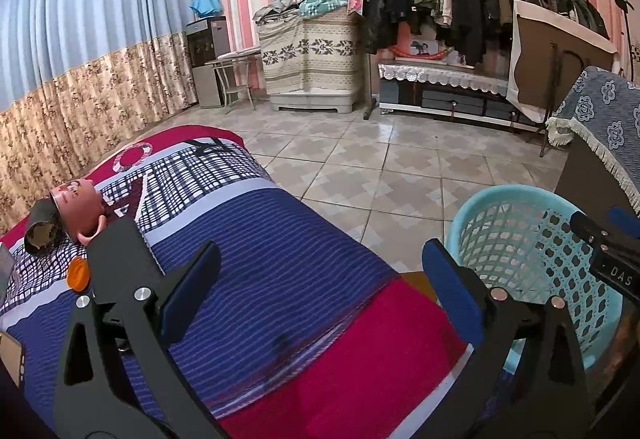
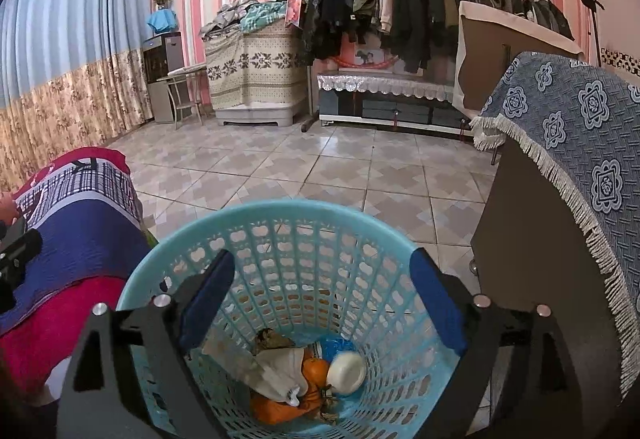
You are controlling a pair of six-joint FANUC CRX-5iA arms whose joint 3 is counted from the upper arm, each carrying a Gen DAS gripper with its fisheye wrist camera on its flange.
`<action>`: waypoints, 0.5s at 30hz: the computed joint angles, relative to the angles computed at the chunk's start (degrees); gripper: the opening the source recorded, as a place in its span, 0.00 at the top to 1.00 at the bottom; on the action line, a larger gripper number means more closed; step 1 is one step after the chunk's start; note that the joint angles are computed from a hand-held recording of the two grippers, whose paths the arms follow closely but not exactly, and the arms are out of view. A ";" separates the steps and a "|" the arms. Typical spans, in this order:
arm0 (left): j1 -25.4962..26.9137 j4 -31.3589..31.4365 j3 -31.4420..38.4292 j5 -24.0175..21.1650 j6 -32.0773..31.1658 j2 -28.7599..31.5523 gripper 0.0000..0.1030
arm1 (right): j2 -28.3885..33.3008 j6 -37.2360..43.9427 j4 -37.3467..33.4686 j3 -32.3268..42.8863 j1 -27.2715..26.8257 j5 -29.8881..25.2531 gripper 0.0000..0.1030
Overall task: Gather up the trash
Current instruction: 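Move both tools back over the bed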
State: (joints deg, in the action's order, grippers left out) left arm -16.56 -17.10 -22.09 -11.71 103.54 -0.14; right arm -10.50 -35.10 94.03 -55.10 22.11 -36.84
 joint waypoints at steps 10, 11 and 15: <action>1.37 5.69 -2.68 1.01 -5.79 -1.19 0.05 | 0.17 2.03 -1.74 0.84 1.31 -0.85 0.14; 1.34 5.29 -2.59 1.02 -5.46 -1.19 0.05 | 0.18 2.20 -1.90 0.90 1.49 -1.03 0.14; 1.35 0.25 -2.98 0.54 -1.43 -2.50 0.05 | 0.23 3.18 -2.85 1.38 2.68 -1.81 0.14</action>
